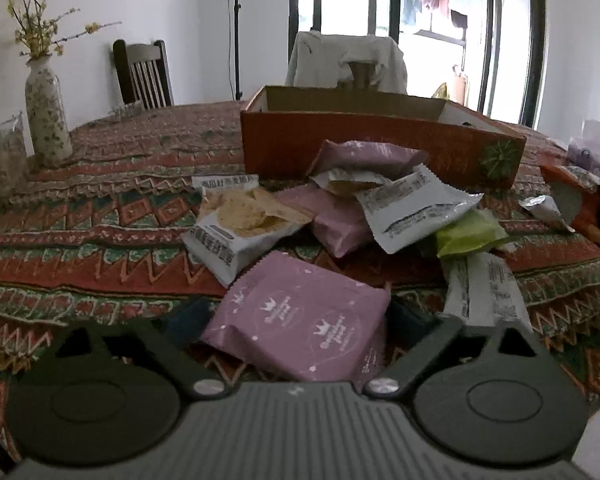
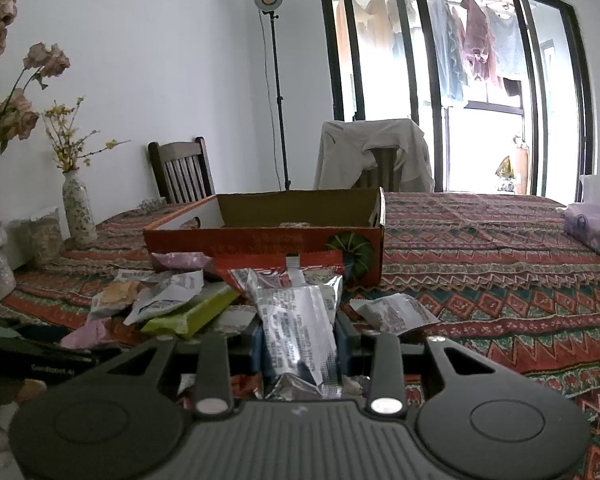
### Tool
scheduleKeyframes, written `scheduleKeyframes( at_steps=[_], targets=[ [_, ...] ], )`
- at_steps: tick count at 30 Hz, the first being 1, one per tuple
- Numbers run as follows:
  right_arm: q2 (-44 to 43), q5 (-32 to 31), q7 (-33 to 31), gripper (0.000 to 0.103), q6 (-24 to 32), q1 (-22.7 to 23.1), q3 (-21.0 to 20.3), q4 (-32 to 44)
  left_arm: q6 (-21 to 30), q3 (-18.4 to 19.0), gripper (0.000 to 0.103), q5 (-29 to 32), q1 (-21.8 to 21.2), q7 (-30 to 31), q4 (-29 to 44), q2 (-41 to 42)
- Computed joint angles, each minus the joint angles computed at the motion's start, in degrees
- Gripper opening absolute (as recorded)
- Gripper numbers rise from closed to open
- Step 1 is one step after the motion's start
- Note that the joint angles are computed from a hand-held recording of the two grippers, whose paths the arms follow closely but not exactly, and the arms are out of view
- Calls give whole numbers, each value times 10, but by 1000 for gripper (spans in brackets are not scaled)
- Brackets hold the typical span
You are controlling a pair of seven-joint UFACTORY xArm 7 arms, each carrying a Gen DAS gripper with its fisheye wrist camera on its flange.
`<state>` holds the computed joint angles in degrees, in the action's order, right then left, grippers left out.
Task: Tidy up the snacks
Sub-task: 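Lower the left tool onto the pink crown-print packet and close it, then carry the pink packet with the left tool into the box while the right tool carries the foil packet there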
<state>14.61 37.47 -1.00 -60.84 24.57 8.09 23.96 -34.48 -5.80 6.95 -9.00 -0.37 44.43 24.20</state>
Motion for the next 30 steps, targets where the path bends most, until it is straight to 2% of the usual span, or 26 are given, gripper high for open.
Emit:
scheduleKeyframes(
  at_steps=[3, 5, 15, 22, 30],
  targets=[
    [1, -2, -1, 34, 1, 0, 0, 2, -18, -3, 72, 14, 8, -5, -13, -5],
    [2, -4, -2, 34, 1, 1, 0, 2, -28, -7, 72, 27, 18, -17, -20, -6],
    [-1, -3, -6, 34, -3, 2, 0, 2, -92, 0, 71, 33, 12, -13, -53, -35],
    [-5, -5, -20, 34, 2, -4, -4, 15, -84, 4, 71, 5, -3, 2, -28, -41],
    [2, -21, -41, 34, 15, -26, -19, 63, -58, -1, 71, 5, -10, -3, 48, -19]
  ],
)
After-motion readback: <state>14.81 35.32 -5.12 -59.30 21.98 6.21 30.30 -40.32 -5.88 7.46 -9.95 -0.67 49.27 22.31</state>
